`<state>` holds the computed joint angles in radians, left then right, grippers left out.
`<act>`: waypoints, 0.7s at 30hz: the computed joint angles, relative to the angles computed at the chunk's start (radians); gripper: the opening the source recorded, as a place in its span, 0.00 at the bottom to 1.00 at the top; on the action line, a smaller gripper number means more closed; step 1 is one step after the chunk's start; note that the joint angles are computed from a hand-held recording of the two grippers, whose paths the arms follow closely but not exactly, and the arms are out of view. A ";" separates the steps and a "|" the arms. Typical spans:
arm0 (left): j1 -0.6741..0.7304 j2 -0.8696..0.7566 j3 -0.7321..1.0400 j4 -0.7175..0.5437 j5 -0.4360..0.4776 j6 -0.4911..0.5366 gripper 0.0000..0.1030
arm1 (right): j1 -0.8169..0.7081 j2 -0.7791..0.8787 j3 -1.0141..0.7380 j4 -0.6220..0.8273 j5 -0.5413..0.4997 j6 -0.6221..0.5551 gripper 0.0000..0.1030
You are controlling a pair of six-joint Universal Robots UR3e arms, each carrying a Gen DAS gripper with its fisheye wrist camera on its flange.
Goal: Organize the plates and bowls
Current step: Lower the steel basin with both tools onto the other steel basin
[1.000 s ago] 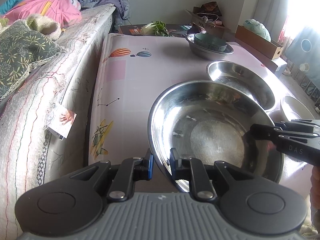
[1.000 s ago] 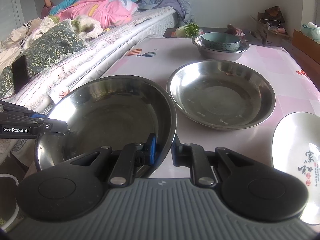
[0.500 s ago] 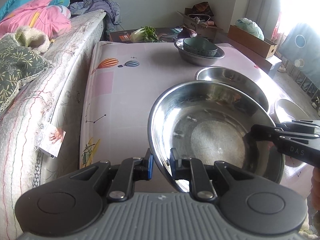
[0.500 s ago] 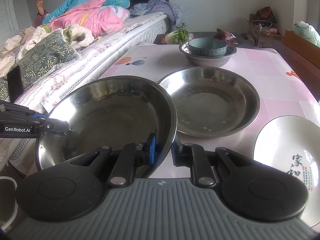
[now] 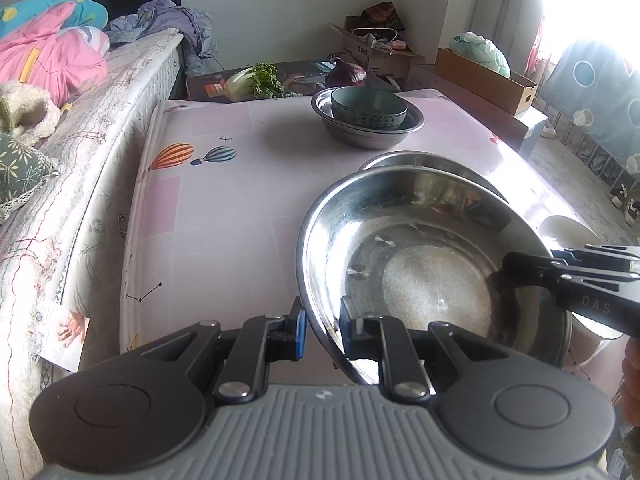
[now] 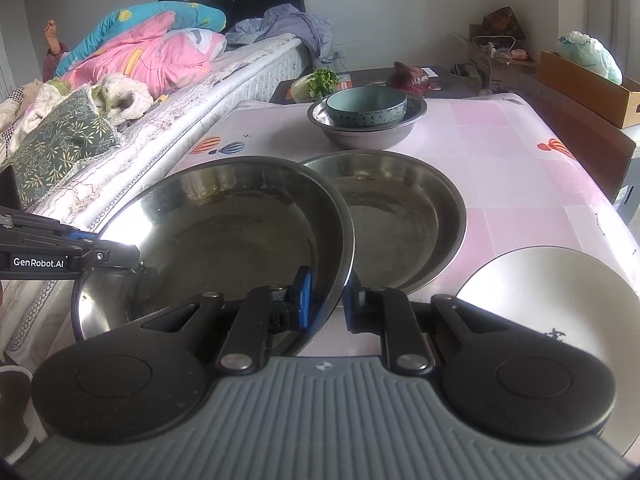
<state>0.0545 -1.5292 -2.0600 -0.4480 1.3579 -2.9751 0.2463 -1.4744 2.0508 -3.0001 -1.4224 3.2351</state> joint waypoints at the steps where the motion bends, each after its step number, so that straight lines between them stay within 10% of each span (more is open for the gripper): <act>1: -0.011 -0.020 0.020 0.001 0.005 -0.005 0.17 | -0.008 0.001 -0.001 0.000 0.004 -0.001 0.15; 21: -0.145 -0.324 0.387 -0.072 0.054 -0.058 0.17 | -0.155 0.074 -0.078 0.021 0.047 -0.032 0.15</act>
